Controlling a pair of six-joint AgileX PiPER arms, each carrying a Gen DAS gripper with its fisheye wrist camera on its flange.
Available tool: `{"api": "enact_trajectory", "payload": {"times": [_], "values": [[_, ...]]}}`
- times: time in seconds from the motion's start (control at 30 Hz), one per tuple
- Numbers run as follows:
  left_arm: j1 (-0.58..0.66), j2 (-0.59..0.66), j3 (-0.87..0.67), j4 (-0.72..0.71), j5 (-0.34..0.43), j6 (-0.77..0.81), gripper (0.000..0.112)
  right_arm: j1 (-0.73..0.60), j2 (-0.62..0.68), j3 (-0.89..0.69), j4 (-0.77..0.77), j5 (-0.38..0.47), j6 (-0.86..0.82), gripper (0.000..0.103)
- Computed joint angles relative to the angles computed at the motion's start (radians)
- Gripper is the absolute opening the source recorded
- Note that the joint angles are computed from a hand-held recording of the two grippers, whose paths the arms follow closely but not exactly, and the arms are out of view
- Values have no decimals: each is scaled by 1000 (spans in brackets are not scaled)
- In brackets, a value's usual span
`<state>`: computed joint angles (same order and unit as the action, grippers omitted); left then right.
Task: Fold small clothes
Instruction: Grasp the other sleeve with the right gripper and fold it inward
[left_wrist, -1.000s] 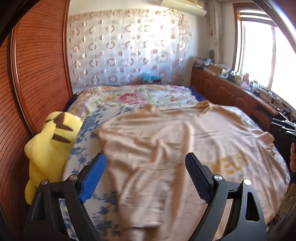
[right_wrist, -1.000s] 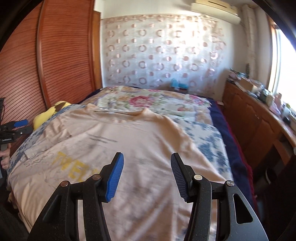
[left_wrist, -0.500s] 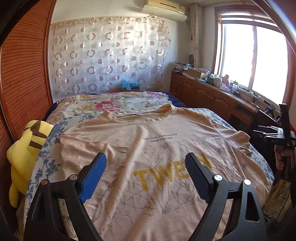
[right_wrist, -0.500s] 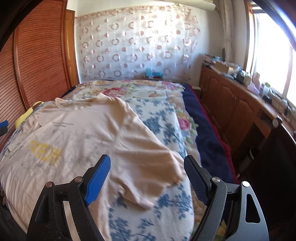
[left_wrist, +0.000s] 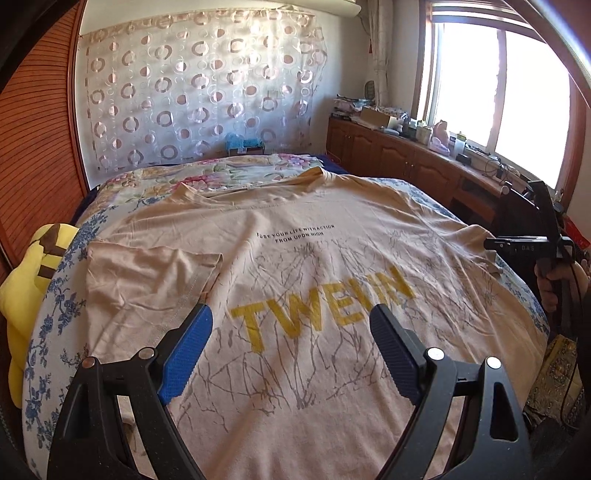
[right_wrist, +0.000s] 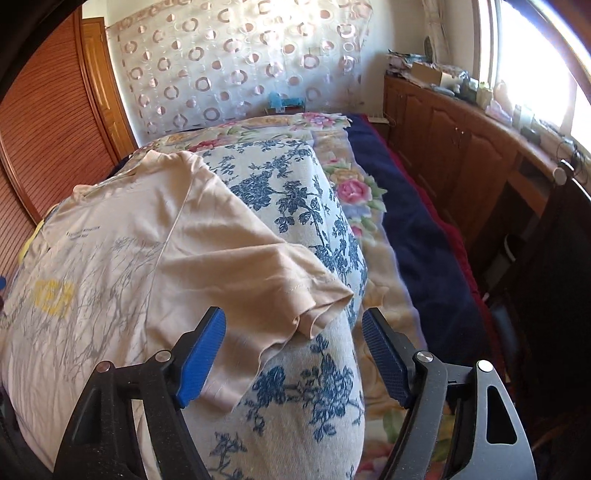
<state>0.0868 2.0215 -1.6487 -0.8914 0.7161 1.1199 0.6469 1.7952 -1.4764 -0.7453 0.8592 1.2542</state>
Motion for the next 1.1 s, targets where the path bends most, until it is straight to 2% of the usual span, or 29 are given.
{"api": "enact_trajectory", "payload": {"times": [0.07,0.13,0.17,0.23,0.3,0.4,0.53,0.67,0.77,0.83,0.87,0.9,0.97,1.03,1.1], "values": [[-2,-1,4,-1,1,2,88,-27,11,-18,20,-2,-29,68],[-2,-2,7,-3,1,5,88,-34,25,-32,31,8,-53,51],[-2,-4,10,-5,-1,8,88,-37,45,-56,37,19,-70,38],[-3,-5,14,-7,-6,9,88,-29,52,-63,24,30,-86,29],[-2,-7,18,-13,-7,10,88,-16,67,-86,9,52,-108,12],[4,-4,12,-17,-3,5,88,9,80,-116,-18,97,-136,7],[14,-1,2,-27,3,-2,88,47,75,-171,-46,125,-155,6],[21,-5,4,-36,0,2,88,110,109,-316,-65,141,-230,6],[23,-6,10,-45,-1,10,88,155,200,-524,-35,169,-347,6],[23,-7,10,-42,-3,8,88,179,271,-665,22,150,-422,6],[24,-9,13,-43,-4,10,88,185,305,-729,57,155,-466,13],[26,-12,15,-45,-6,11,88,199,347,-803,71,174,-509,35],[29,-14,15,-47,-3,13,88,214,367,-829,54,179,-519,63],[31,-16,18,-54,-3,18,88,208,320,-733,46,128,-474,63],[32,-15,17,-51,0,18,88,198,281,-651,32,115,-426,63]]}}
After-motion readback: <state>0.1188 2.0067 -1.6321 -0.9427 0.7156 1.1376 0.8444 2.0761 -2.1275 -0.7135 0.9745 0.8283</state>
